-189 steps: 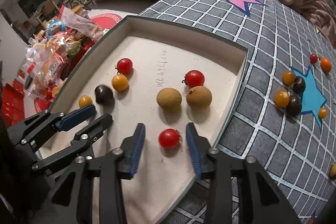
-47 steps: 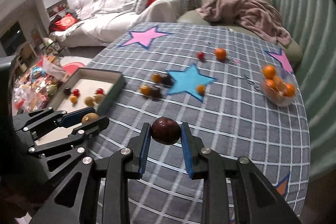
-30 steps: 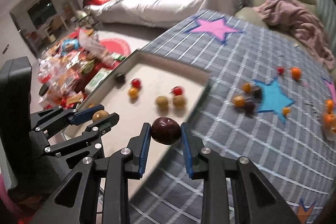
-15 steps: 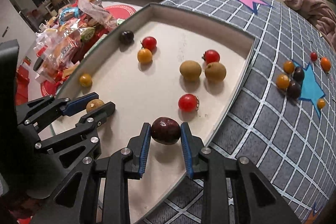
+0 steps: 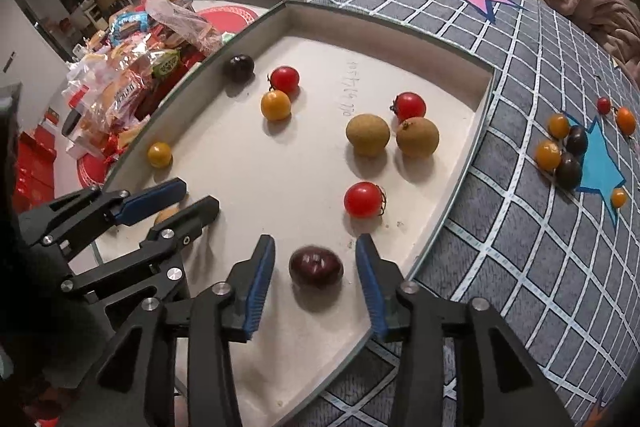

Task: Organize fruits

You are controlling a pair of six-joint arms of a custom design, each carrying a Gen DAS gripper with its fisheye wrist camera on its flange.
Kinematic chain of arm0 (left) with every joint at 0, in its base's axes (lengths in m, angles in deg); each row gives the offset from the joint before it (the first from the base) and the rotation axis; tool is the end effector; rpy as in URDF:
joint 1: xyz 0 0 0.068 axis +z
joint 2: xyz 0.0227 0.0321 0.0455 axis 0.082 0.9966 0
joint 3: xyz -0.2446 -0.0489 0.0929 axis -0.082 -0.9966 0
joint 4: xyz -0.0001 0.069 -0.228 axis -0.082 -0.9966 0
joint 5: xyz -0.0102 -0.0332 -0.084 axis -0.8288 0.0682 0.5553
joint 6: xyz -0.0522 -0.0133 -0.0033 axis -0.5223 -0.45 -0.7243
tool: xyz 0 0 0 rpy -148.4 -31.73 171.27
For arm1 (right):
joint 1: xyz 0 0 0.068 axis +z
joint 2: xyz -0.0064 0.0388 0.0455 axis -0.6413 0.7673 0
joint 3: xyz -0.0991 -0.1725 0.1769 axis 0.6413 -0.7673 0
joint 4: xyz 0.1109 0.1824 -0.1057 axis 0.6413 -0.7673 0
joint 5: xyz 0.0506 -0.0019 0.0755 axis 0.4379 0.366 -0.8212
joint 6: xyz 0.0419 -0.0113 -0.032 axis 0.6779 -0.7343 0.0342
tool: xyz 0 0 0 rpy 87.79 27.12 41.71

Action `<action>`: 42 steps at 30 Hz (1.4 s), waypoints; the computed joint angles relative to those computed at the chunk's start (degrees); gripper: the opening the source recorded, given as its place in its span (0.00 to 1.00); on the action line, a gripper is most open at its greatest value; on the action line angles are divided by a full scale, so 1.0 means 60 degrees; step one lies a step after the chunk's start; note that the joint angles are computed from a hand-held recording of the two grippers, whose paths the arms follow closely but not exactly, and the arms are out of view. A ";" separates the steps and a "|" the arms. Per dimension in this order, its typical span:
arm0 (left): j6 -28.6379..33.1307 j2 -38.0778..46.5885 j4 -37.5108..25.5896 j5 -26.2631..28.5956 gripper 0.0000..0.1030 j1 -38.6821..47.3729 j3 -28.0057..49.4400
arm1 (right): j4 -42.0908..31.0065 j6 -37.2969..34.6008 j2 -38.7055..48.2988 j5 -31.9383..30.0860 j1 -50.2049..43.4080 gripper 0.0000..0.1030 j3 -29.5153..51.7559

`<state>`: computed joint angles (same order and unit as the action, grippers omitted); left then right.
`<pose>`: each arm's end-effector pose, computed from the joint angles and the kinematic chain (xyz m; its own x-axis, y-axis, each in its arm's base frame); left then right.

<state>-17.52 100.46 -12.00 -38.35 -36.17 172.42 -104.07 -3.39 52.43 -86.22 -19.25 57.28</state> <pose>0.3197 -0.2695 0.1583 -0.7990 0.3846 -0.4623 0.4186 0.9076 0.0315 0.2845 0.1070 0.1823 -0.9132 0.1030 -0.3944 0.0350 0.9838 0.1758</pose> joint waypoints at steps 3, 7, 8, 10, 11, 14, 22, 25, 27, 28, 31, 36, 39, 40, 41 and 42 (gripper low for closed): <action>-0.0248 -0.0262 0.0420 -0.0404 0.77 0.0120 -0.0454 | 0.0077 0.0088 -0.0392 -0.0153 -0.0170 0.69 -0.0156; -0.0219 -0.0349 0.0349 0.0002 0.77 0.0253 -0.0502 | -0.0167 0.0063 -0.0646 -0.0113 -0.0088 0.82 0.0074; -0.0209 -0.0373 0.0350 -0.0001 0.77 0.0235 -0.0522 | -0.0278 0.0028 -0.0667 -0.0083 -0.0059 0.82 0.0164; -0.0188 -0.0474 0.0369 0.0041 0.82 0.0191 -0.0607 | -0.0587 0.0074 -0.0744 0.0050 0.0031 0.85 0.0327; -0.0171 -0.0539 0.0381 0.0124 0.92 0.0180 -0.0656 | -0.0715 0.0096 -0.0778 0.0094 0.0038 0.90 0.0388; -0.0110 -0.0844 0.0549 0.0079 1.00 0.0085 -0.0922 | -0.1134 0.0180 -0.0915 0.0268 0.0078 1.00 0.0541; 0.0074 -0.1060 0.0041 -0.0129 1.00 -0.0195 -0.0776 | -0.2108 0.0268 -0.1220 0.0920 0.0440 1.00 0.0824; 0.0030 -0.1249 -0.0057 -0.0283 1.00 -0.0296 -0.0846 | -0.2323 0.0378 -0.1403 0.1110 0.0490 1.00 0.0855; -0.0018 -0.1297 -0.0223 -0.0313 1.00 -0.0319 -0.0810 | -0.2447 0.0365 -0.1473 0.1167 0.0506 1.00 0.0892; -0.0041 -0.1317 -0.0284 -0.0324 1.00 -0.0328 -0.0802 | -0.2521 0.0382 -0.1488 0.1213 0.0526 1.00 0.0914; -0.0073 -0.1365 -0.0435 -0.0334 1.00 -0.0358 -0.0799 | -0.2624 0.0441 -0.1647 0.1246 0.0531 1.00 0.0849; -0.0132 -0.1475 -0.0578 -0.0554 1.00 -0.0507 -0.0847 | -0.2716 0.0540 -0.1775 0.1254 0.0491 1.00 0.0754; -0.0157 -0.1551 -0.0615 -0.0642 1.00 -0.0590 -0.0906 | -0.2750 0.0560 -0.1836 0.1262 0.0501 1.00 0.0689; -0.0161 -0.1576 -0.0628 -0.0631 1.00 -0.0608 -0.0923 | -0.2764 0.0560 -0.1852 0.1266 0.0498 1.00 0.0671; -0.0161 -0.1591 -0.0641 -0.0619 1.00 -0.0628 -0.0934 | -0.2769 0.0565 -0.1870 0.1265 0.0497 1.00 0.0656; -0.0158 -0.1606 -0.0659 -0.0622 1.00 -0.0651 -0.0940 | -0.2788 0.0580 -0.1889 0.1269 0.0500 1.00 0.0645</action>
